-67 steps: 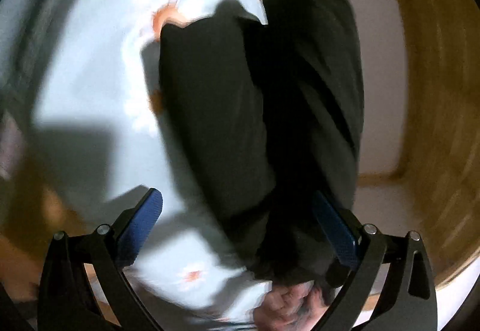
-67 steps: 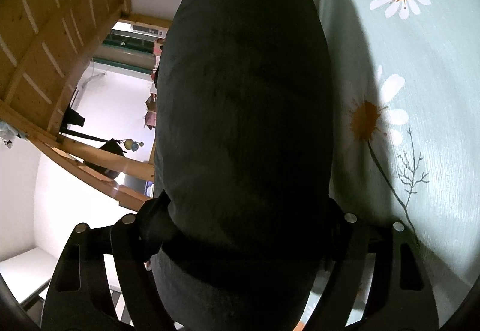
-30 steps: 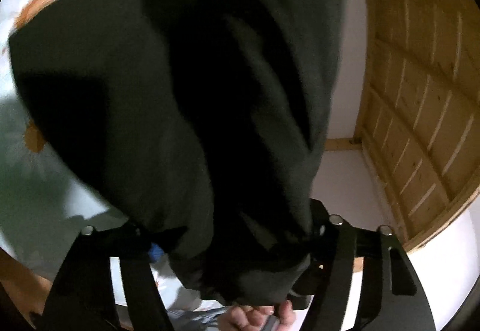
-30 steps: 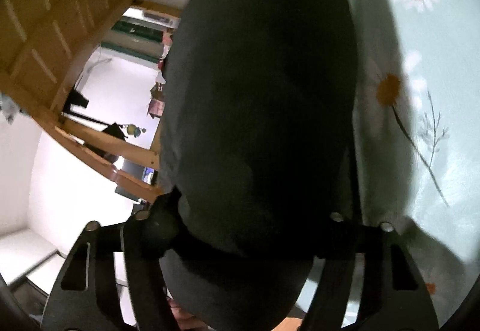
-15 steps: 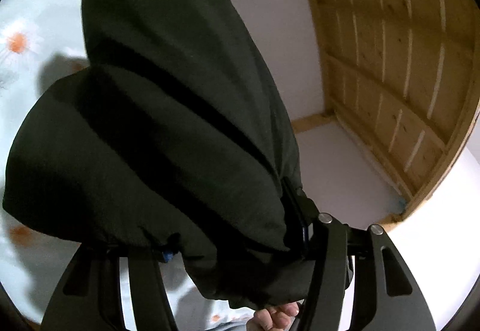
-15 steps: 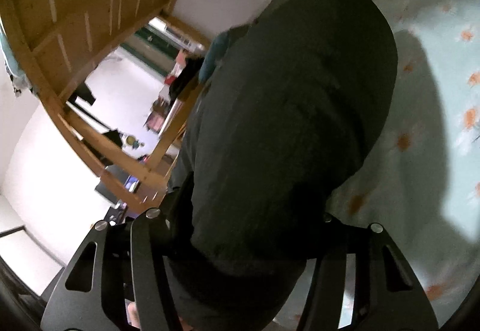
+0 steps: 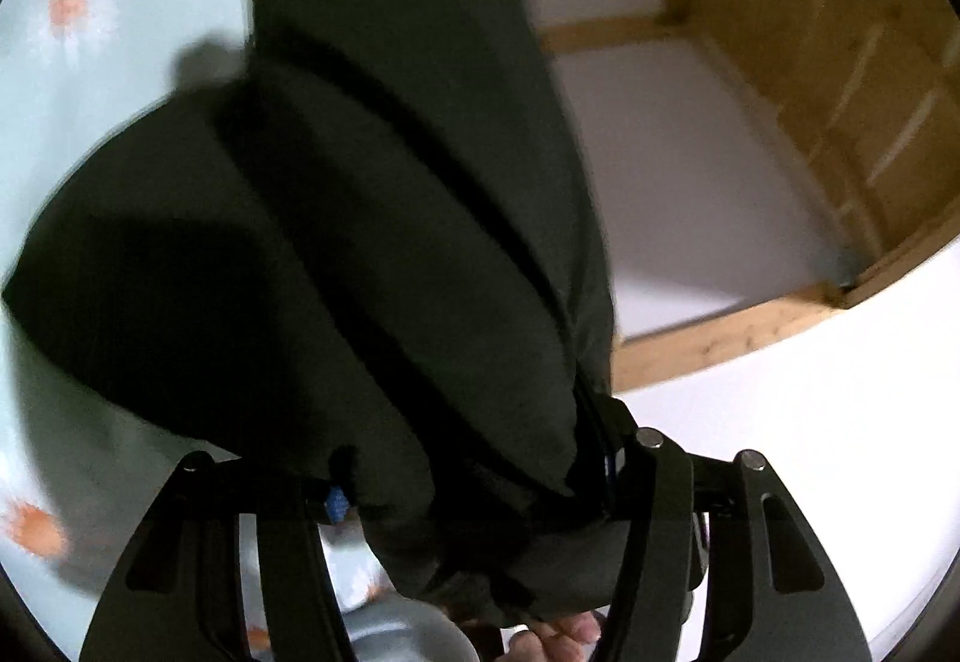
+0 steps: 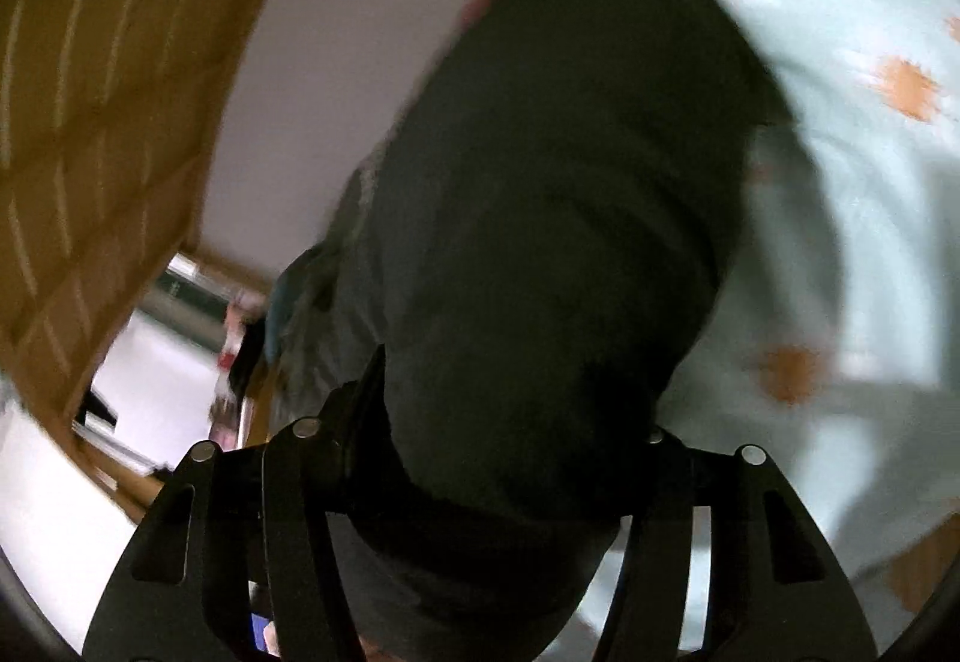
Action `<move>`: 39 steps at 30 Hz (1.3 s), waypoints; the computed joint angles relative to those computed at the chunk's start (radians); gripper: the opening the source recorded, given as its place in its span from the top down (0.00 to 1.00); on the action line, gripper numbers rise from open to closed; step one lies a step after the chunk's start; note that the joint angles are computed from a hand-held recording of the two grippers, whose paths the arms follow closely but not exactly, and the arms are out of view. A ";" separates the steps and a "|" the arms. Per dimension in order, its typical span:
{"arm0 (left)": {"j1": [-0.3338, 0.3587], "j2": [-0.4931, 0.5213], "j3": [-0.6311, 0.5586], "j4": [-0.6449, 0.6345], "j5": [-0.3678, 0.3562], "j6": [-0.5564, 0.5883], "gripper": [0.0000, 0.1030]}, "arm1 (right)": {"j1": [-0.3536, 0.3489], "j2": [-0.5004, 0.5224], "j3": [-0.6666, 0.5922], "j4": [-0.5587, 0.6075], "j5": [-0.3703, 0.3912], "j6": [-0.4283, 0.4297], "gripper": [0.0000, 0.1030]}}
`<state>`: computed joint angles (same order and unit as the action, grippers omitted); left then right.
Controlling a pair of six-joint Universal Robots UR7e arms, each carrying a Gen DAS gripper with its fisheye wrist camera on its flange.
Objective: Fold large clothes
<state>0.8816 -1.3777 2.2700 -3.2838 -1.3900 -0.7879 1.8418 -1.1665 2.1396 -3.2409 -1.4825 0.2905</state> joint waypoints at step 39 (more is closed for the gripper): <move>-0.079 0.207 -0.504 0.809 0.707 0.542 0.04 | 0.259 0.227 -0.377 0.460 -0.954 -0.202 0.02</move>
<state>0.8027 -1.1708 1.7657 -2.4748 -0.6826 -0.2462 2.1007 -0.9393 1.7622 -2.7807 -2.4360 0.0887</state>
